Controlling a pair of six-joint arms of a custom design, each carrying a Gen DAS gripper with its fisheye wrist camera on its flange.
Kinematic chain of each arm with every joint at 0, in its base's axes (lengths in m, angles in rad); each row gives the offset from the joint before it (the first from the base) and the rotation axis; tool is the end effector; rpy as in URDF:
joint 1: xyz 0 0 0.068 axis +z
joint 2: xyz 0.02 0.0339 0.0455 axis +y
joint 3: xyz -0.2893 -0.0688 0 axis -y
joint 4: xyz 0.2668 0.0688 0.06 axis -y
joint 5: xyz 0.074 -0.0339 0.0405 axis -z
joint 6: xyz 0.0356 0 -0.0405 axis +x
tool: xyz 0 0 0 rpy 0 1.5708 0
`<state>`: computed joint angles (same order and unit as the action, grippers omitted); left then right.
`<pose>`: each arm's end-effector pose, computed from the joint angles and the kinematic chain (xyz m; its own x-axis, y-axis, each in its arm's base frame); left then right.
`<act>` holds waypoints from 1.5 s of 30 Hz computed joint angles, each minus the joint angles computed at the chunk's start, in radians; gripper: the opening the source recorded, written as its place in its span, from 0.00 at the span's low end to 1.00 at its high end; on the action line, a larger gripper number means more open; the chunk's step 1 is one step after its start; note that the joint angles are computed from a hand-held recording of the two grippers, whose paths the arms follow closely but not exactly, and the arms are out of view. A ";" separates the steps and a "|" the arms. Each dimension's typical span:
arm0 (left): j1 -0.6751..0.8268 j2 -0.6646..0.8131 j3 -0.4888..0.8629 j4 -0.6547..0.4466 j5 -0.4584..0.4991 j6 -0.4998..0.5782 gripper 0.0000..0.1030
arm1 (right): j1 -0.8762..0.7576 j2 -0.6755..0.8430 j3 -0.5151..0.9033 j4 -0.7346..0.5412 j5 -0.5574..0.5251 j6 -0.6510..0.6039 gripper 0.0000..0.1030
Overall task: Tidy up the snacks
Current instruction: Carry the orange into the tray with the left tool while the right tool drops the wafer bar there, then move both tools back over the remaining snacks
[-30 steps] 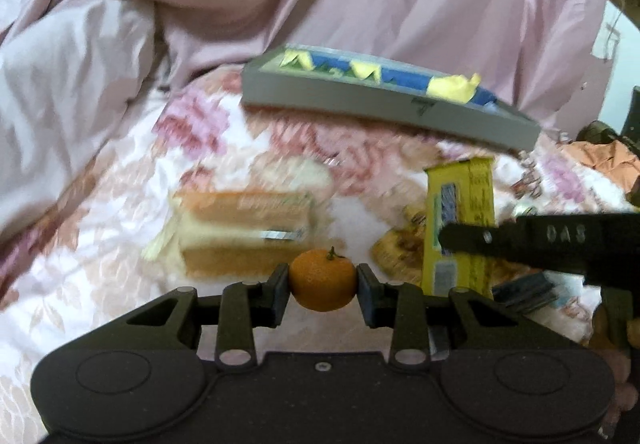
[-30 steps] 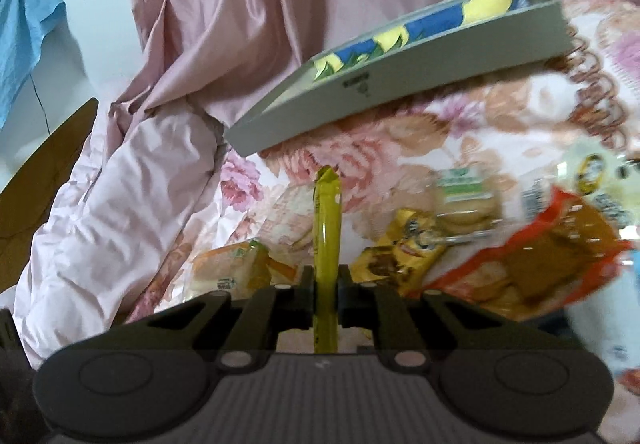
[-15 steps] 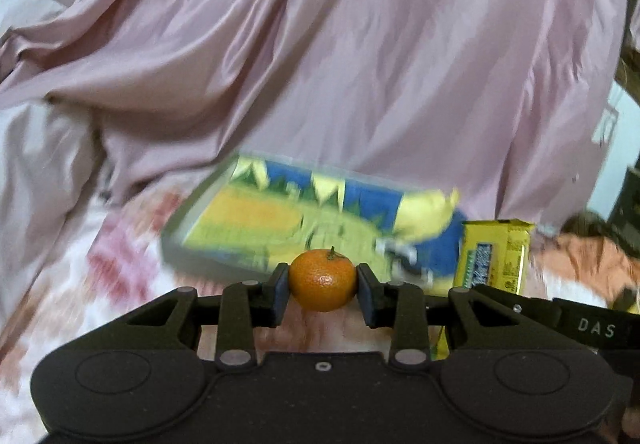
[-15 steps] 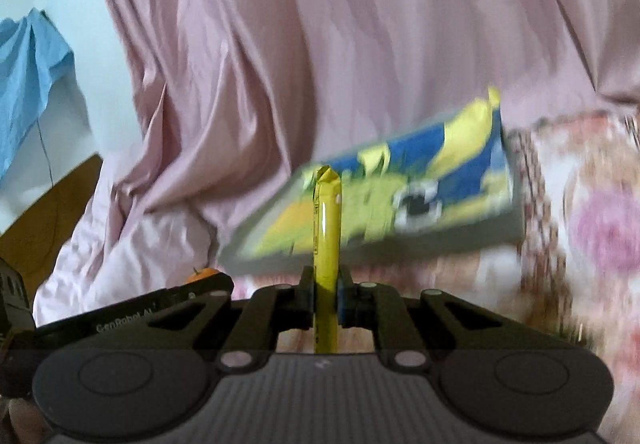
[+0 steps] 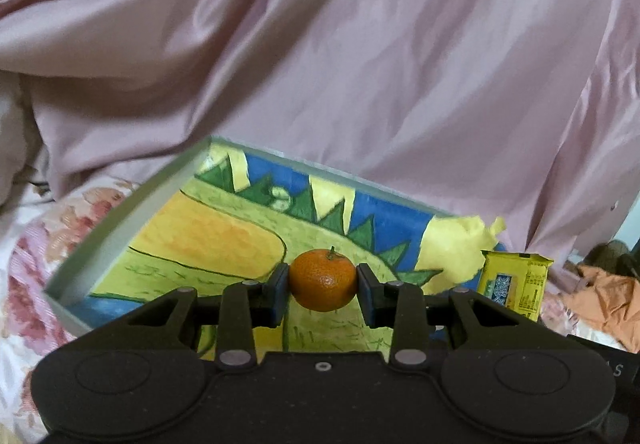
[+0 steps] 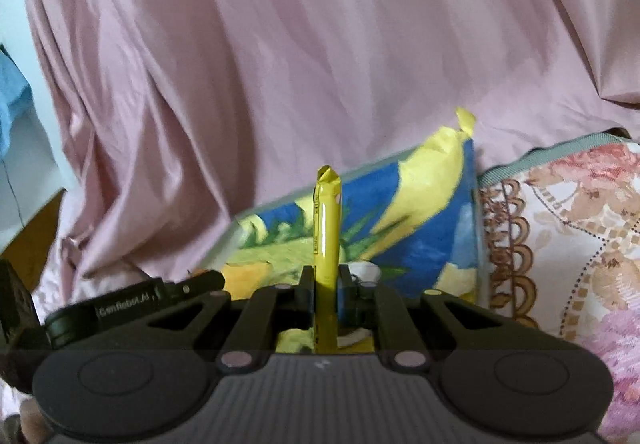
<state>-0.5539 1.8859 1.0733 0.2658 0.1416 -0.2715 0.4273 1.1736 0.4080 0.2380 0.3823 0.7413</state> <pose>0.3631 -0.2305 0.1793 -0.5932 0.0547 -0.8032 0.4818 0.8234 -0.2998 0.2189 0.0851 0.1848 -0.3995 0.5065 -0.7641 0.2422 0.8622 0.4449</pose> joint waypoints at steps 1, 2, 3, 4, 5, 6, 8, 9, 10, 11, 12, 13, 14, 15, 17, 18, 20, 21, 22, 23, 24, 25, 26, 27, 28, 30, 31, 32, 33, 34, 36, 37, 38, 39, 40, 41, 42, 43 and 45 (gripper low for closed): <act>-0.004 0.010 0.004 0.003 0.000 0.000 0.36 | -0.013 0.008 -0.008 0.012 -0.015 -0.004 0.12; -0.007 0.021 0.010 0.003 -0.001 0.002 0.36 | -0.025 0.009 -0.018 0.023 -0.032 -0.009 0.12; -0.013 0.034 0.019 -0.006 -0.003 0.006 0.36 | -0.039 0.016 -0.023 0.036 -0.048 -0.017 0.13; -0.017 0.043 0.031 -0.021 -0.006 0.007 0.36 | -0.042 0.017 -0.024 0.038 -0.051 -0.022 0.13; -0.020 0.052 0.041 -0.032 -0.010 0.007 0.36 | -0.042 0.027 -0.020 0.040 -0.046 -0.035 0.14; -0.025 0.058 0.044 -0.038 -0.015 0.003 0.36 | -0.033 0.029 -0.019 0.037 -0.032 -0.049 0.14; -0.028 0.069 0.056 -0.055 -0.014 -0.003 0.37 | -0.007 0.052 0.002 0.011 0.015 -0.086 0.18; -0.030 0.070 0.060 -0.066 -0.015 -0.005 0.37 | 0.014 0.056 0.016 -0.018 0.045 -0.093 0.20; -0.032 0.072 0.060 -0.068 -0.021 -0.006 0.38 | 0.024 0.066 0.029 -0.035 0.058 -0.102 0.21; -0.034 0.068 0.056 -0.066 -0.027 -0.007 0.45 | 0.034 0.074 0.038 -0.051 0.071 -0.107 0.25; -0.036 0.064 0.050 -0.064 -0.034 -0.004 0.48 | 0.045 0.081 0.047 -0.065 0.085 -0.112 0.31; -0.038 0.060 0.045 -0.060 -0.038 0.000 0.56 | 0.059 0.078 0.060 -0.092 0.103 -0.114 0.34; -0.038 0.055 0.038 -0.055 -0.041 0.003 0.63 | 0.070 0.084 0.073 -0.118 0.120 -0.121 0.38; -0.039 0.047 0.030 -0.048 -0.045 0.005 0.67 | 0.079 0.084 0.084 -0.140 0.132 -0.128 0.43; -0.041 0.026 0.008 -0.028 -0.056 0.003 0.79 | 0.111 0.076 0.109 -0.197 0.185 -0.128 0.68; -0.041 0.016 -0.001 -0.023 -0.060 0.005 0.81 | 0.125 0.066 0.115 -0.219 0.210 -0.126 0.75; -0.038 -0.012 -0.021 -0.021 -0.062 0.012 0.87 | 0.140 0.036 0.115 -0.245 0.230 -0.134 0.77; -0.037 -0.029 -0.035 -0.017 -0.063 0.017 0.89 | 0.151 0.021 0.117 -0.267 0.243 -0.131 0.81; -0.035 -0.048 -0.054 -0.010 -0.065 0.020 0.93 | 0.166 0.004 0.116 -0.285 0.265 -0.129 0.83; -0.034 -0.070 -0.077 0.002 -0.072 0.019 0.96 | 0.185 -0.013 0.116 -0.303 0.291 -0.127 0.85; -0.032 -0.093 -0.101 0.014 -0.078 0.020 0.98 | 0.211 -0.033 0.115 -0.326 0.323 -0.123 0.88; -0.030 -0.119 -0.130 0.034 -0.084 0.020 0.99 | 0.236 -0.051 0.119 -0.351 0.352 -0.116 0.89; -0.026 -0.147 -0.161 0.053 -0.087 0.025 0.99 | 0.272 -0.074 0.118 -0.375 0.393 -0.104 0.92; -0.022 -0.178 -0.198 0.076 -0.088 0.032 0.99 | 0.306 -0.092 0.116 -0.393 0.430 -0.090 0.97; -0.017 -0.210 -0.232 0.091 -0.089 0.040 0.99 | 0.347 -0.110 0.114 -0.413 0.472 -0.073 0.99; -0.006 -0.270 -0.295 0.113 -0.087 0.057 0.99 | 0.452 -0.139 0.109 -0.461 0.576 -0.029 1.00; -0.001 -0.299 -0.327 0.128 -0.085 0.063 0.99 | 0.501 -0.143 0.118 -0.502 0.622 0.004 1.00; 0.005 -0.337 -0.368 0.145 -0.083 0.075 0.99 | 0.555 -0.140 0.129 -0.552 0.673 0.051 1.00; 0.011 -0.369 -0.403 0.160 -0.079 0.087 0.99 | 0.616 -0.125 0.147 -0.623 0.728 0.126 1.00; 0.017 -0.406 -0.441 0.174 -0.077 0.101 0.99 | 0.660 -0.108 0.166 -0.687 0.765 0.192 1.00; 0.026 -0.470 -0.499 0.184 -0.075 0.125 0.99 | 0.765 -0.024 0.235 -0.906 0.848 0.419 1.00; 0.032 -0.506 -0.533 0.188 -0.071 0.139 0.99 | 0.811 0.036 0.279 -1.043 0.876 0.561 1.00; 0.039 -0.538 -0.562 0.190 -0.064 0.154 0.99 | 0.861 0.112 0.330 -1.209 0.893 0.738 1.00; 0.046 -0.571 -0.590 0.188 -0.055 0.169 0.99 | 0.902 0.175 0.368 -1.341 0.895 0.884 1.00; 0.055 -0.608 -0.620 0.184 -0.046 0.185 0.99 | 0.941 0.234 0.401 -1.452 0.888 1.012 1.00; 0.065 -0.645 -0.648 0.174 -0.037 0.199 0.99 | 0.970 0.276 0.422 -1.520 0.877 1.095 1.00; 0.074 -0.676 -0.670 0.162 -0.026 0.212 0.99 | 1.004 0.319 0.445 -1.584 0.857 1.173 1.00; 0.086 -0.710 -0.697 0.153 -0.010 0.225 0.99 | 1.034 0.356 0.465 -1.634 0.835 1.235 1.00; 0.114 -0.782 -0.755 0.142 0.025 0.247 0.99 | 1.082 0.415 0.495 -1.683 0.795 1.306 1.00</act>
